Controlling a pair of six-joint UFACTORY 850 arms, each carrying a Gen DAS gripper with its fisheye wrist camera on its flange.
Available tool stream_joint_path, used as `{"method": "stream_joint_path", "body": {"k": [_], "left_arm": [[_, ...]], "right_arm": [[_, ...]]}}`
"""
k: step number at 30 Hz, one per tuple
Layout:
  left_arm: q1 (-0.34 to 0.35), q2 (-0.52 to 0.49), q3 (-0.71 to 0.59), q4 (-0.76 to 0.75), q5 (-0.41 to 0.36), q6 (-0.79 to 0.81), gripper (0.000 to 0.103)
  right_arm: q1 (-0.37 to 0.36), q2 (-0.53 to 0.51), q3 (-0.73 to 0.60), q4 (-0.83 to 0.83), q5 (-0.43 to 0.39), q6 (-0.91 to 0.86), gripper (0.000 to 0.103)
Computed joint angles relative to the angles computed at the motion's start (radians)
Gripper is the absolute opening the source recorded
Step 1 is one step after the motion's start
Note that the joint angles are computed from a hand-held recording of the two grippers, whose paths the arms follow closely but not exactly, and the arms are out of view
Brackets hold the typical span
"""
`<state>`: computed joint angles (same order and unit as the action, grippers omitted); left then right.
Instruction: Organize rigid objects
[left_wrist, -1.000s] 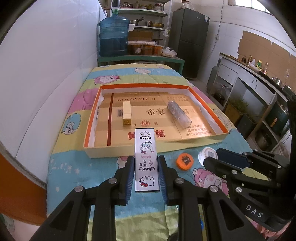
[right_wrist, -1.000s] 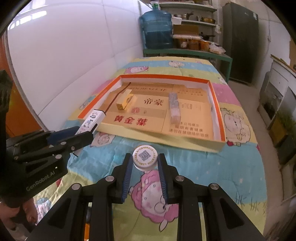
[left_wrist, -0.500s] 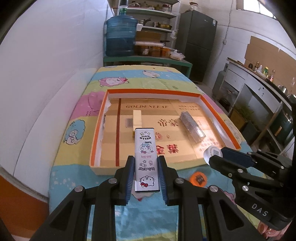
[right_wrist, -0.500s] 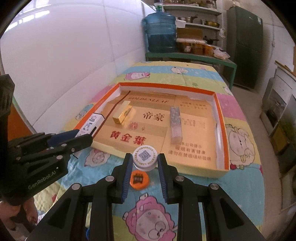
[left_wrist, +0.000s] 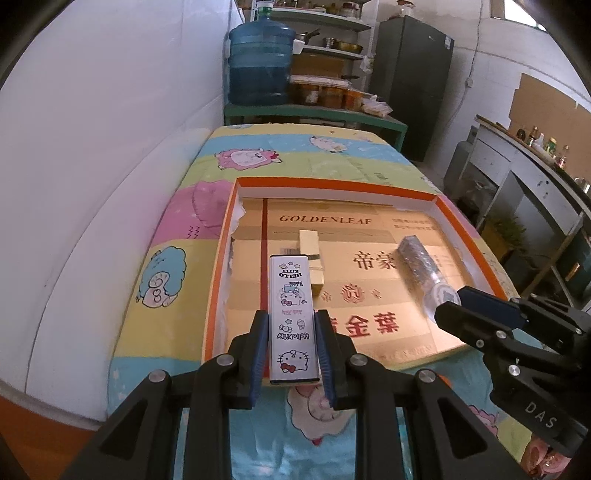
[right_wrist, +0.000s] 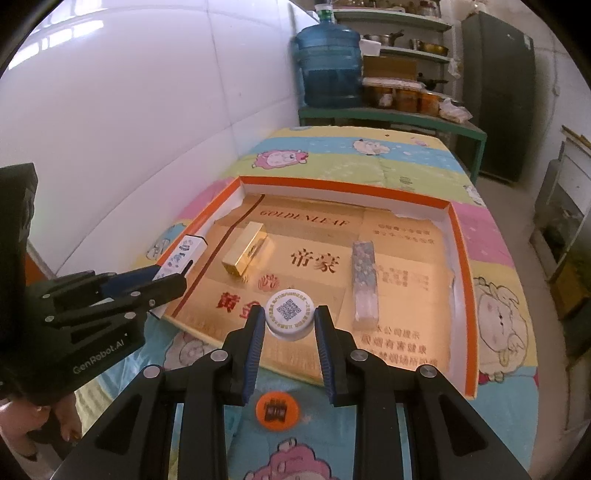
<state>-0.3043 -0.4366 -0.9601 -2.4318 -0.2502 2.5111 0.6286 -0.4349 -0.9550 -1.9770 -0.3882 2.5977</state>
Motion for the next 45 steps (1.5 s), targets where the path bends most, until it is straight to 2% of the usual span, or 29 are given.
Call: {"method": "stream_joint_path", "body": {"k": [9,20,26,29,42,45], "left_arm": [[0.007,-0.051,-0.070,0.070,0.024,-0.080,0.026],[0.006,-0.114,-0.147,0.382,0.072,-0.390,0.026],[0.004,-0.142,-0.174,0.514,0.080,-0.520,0.026],[0.006,-0.156,-0.187,0.631,0.075,-0.635,0.026],[0.020,-0.155,-0.180,0.620,0.024,-0.606,0.026],[0.021,-0.136,-0.157,0.514,0.016,-0.493,0.026]], "right_arm": [[-0.043,-0.050,-0.057,-0.057,0.042,0.022,0.028],[-0.077,-0.121,-0.128,0.043,0.103,-0.116,0.028],[-0.082,-0.144,-0.147,0.087,0.119,-0.168,0.028],[-0.084,-0.152,-0.157,0.113,0.125,-0.198,0.028],[-0.073,-0.163,-0.167,0.209,0.110,-0.303,0.033],[-0.068,-0.159,-0.164,0.215,0.102,-0.311,0.033]]}}
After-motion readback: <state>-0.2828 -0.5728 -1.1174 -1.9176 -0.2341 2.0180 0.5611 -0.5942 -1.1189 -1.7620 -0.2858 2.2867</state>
